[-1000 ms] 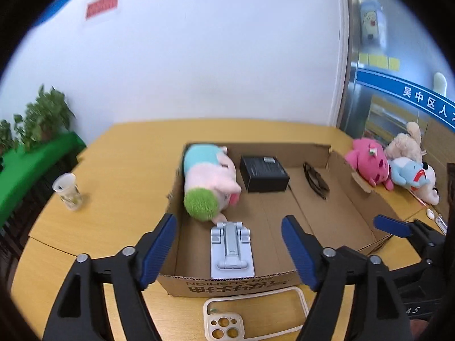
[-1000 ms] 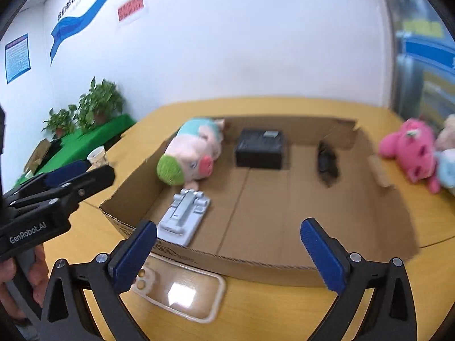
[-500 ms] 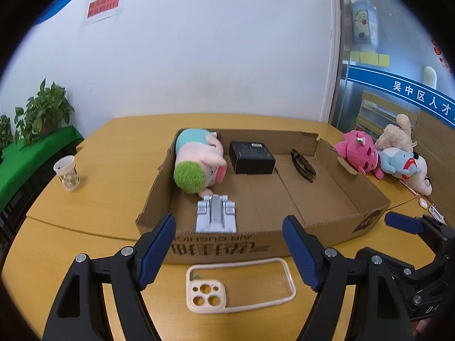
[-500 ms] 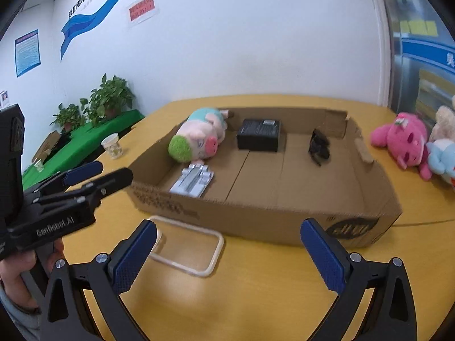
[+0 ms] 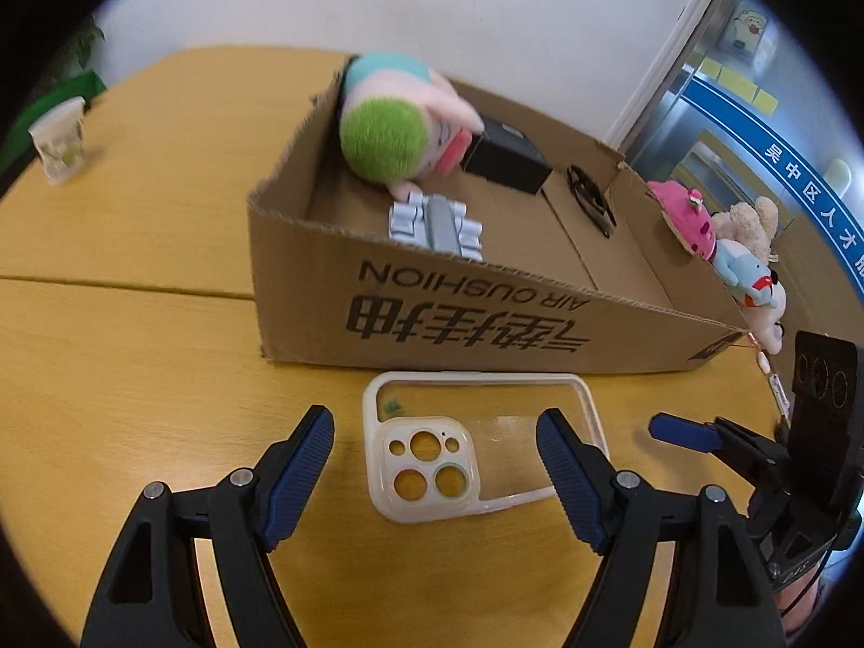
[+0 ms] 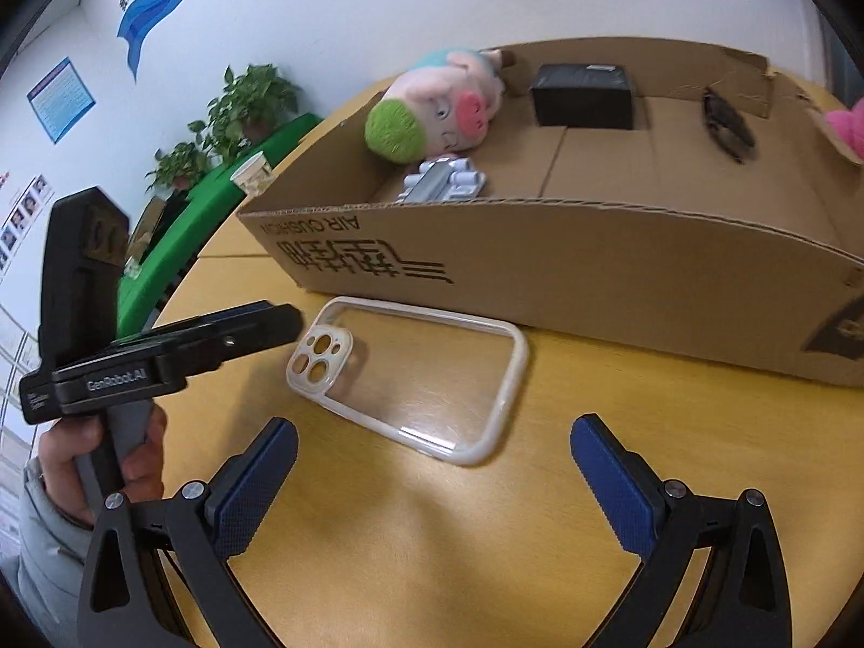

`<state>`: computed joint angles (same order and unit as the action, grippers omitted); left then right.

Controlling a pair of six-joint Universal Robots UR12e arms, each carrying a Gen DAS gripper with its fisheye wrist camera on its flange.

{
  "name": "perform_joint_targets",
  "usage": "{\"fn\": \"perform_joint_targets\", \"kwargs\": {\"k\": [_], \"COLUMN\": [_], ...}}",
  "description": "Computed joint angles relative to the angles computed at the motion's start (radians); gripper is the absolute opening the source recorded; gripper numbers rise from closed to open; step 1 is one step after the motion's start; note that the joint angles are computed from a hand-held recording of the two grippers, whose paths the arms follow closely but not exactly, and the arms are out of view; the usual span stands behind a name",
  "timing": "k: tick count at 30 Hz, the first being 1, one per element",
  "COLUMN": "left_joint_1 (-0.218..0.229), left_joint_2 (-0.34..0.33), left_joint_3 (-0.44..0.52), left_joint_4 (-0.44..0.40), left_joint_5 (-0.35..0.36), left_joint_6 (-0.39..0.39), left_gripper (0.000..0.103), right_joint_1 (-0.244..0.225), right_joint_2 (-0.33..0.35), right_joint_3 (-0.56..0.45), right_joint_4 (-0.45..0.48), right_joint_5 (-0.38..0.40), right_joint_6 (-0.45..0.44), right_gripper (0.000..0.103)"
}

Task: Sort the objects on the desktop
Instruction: 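Lower the left gripper onto the clear phone case frame and grasp it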

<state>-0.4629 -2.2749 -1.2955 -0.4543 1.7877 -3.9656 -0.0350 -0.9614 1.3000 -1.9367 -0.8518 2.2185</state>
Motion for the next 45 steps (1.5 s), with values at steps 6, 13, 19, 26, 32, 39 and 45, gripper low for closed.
{"fn": "perform_joint_targets", "kwargs": {"k": [6,13,19,26,32,39,45], "left_joint_1": [0.018,0.01,-0.018,-0.011,0.008,0.011,-0.024], "left_joint_2": [-0.031,-0.029,-0.032,-0.023,-0.028,-0.037,-0.015], "left_joint_3": [0.034,0.034,0.054,0.056,0.054,0.064,0.037], "left_joint_4": [-0.012,0.027,0.129,-0.03,-0.097,-0.074,0.1], "left_joint_5": [-0.113,-0.106,-0.116,-0.052,-0.083,-0.111,-0.05], "left_joint_6": [0.028,0.023,0.133,0.014,-0.02,-0.015,0.03], "left_gripper": [0.075,0.074,0.062,0.064,0.064,0.065,0.065], "right_joint_1": [0.022,0.004,-0.043,-0.036,0.005,0.01,-0.049], "right_joint_2": [0.049,0.059,-0.016,0.046,0.091,0.103,0.041], "right_joint_3": [-0.076,-0.099,-0.003,-0.095,-0.154,-0.172,-0.088], "right_joint_4": [0.133,0.178,0.1,0.175,0.204,0.218,0.196], "right_joint_5": [0.0,0.06,0.173,0.052,0.016,0.051,0.195], "right_joint_6": [-0.07,-0.077,-0.187,-0.091,-0.116,-0.122,-0.162], "right_gripper": [0.103,0.103,0.103,0.103,0.103,0.103,0.103]}}
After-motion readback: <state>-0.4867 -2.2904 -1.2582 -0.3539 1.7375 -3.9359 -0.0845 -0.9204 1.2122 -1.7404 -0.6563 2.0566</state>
